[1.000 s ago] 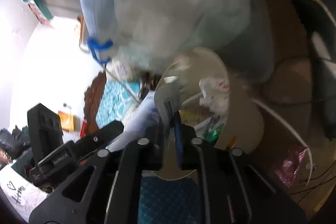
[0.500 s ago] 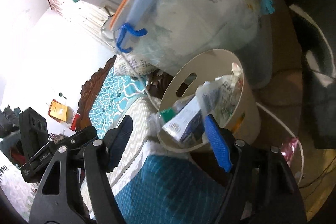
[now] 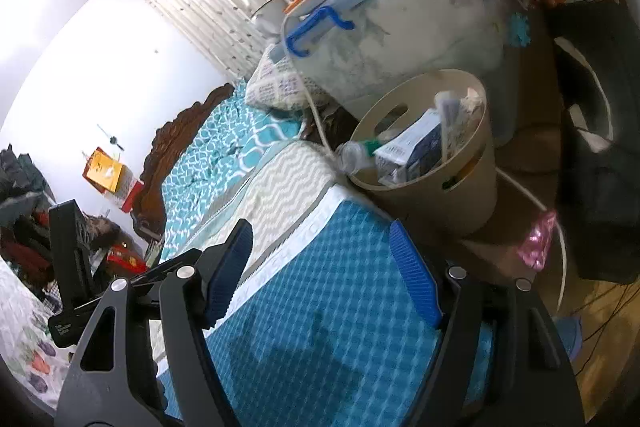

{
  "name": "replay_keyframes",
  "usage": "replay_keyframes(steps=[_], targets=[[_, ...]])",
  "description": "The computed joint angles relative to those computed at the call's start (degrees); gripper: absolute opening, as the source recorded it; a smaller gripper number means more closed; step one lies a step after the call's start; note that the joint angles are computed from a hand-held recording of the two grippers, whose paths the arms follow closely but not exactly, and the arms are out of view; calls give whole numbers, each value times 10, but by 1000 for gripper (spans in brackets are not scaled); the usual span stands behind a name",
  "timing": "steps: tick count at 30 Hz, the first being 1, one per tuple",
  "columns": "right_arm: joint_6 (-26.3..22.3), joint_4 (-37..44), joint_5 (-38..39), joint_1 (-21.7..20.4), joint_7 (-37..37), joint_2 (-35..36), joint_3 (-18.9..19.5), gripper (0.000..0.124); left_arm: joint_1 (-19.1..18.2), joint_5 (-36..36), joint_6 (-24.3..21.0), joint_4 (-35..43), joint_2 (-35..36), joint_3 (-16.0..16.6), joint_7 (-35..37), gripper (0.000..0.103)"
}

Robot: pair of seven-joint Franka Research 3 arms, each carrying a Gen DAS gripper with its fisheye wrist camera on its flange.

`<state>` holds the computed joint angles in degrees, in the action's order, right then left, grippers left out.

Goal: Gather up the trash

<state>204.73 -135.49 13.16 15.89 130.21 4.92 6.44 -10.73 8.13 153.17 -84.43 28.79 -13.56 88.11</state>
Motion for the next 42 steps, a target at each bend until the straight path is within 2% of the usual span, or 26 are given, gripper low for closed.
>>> replay_keyframes(steps=[5, 9, 13, 17, 20, 25, 31, 33, 36, 42], targets=[[-15, -2, 109, 49, -86, -18, 5, 72, -5, 44, 55, -98, -66, 32, -52, 94], [-26, 9, 196, 83, -157, -26, 13, 72, -14, 112, 99, -168, -114, 63, -114, 94], [-24, 51, 398, 137, -348, -26, 23, 73, -9, 174, 142, -228, -159, 80, -170, 94], [-7, 93, 544, 169, -493, -19, 36, 73, 4, 219, 162, -272, -192, 84, -210, 94], [9, 119, 618, 182, -567, -12, 46, 73, 16, 238, 179, -296, -209, 80, -227, 94], [28, 153, 691, 189, -641, -4, 60, 73, 39, 215, 205, -328, -232, 66, -217, 94], [53, 187, 742, 193, -709, 3, 73, 73, 57, 150, 224, -350, -252, 52, -181, 94], [60, 188, 741, 193, -709, 1, 75, 73, 61, 127, 230, -355, -257, 48, -165, 94], [70, 186, 738, 195, -703, -2, 78, 73, 55, 173, 240, -360, -264, 61, -214, 94], [80, 173, 720, 201, -683, -11, 81, 73, 59, 191, 244, -367, -273, 60, -232, 94]])
